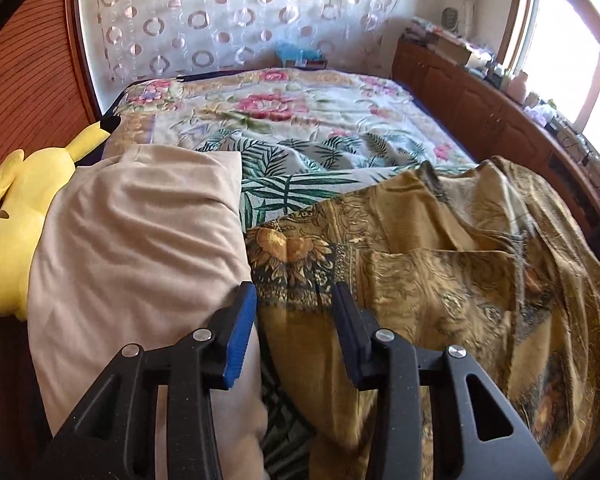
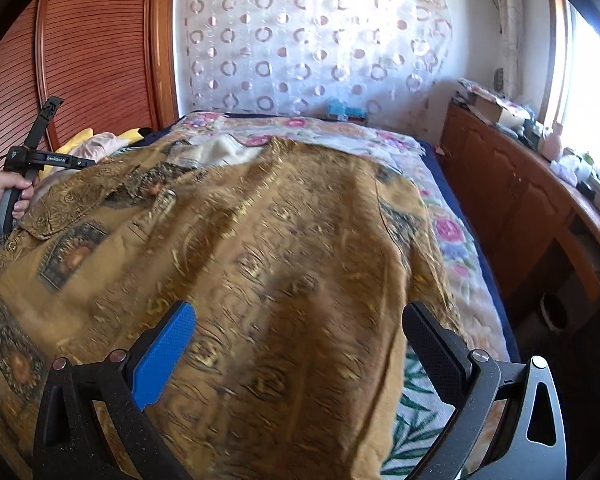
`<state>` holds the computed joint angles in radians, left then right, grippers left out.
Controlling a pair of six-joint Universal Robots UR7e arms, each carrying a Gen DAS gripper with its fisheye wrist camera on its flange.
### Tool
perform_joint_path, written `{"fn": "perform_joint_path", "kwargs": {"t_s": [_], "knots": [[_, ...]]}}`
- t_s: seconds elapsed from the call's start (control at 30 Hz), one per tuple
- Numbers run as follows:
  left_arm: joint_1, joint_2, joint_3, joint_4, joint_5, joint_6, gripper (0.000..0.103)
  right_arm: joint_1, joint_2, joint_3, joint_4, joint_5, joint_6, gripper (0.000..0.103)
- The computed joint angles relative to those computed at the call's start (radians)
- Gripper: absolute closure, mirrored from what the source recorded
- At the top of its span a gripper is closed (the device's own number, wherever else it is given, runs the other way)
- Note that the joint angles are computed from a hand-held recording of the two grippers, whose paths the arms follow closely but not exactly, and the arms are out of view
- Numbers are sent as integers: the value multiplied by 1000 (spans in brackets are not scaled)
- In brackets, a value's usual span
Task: Fold small clothes
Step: 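Grasp the shirt side edge with the left gripper and fold it inward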
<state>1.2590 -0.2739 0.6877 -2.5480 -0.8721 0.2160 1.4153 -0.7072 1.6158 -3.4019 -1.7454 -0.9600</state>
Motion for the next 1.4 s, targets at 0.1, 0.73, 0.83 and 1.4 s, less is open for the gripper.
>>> {"fn": "perform_joint_path", "kwargs": {"t_s": [0.1, 0.73, 0.83, 1.4], "knots": [[-6, 31, -58, 60, 34, 0, 62, -3, -27, 24, 16, 8, 14, 0], [-11, 35, -87, 119, 32, 37, 88, -4, -46, 5, 72, -24, 60, 0], [-19, 26, -68, 90, 43, 56, 99, -3, -38, -13, 89, -24, 69, 0], [-44, -44, 60, -221, 26, 176, 83, -4, -76, 39, 49, 30, 56, 0]]}}
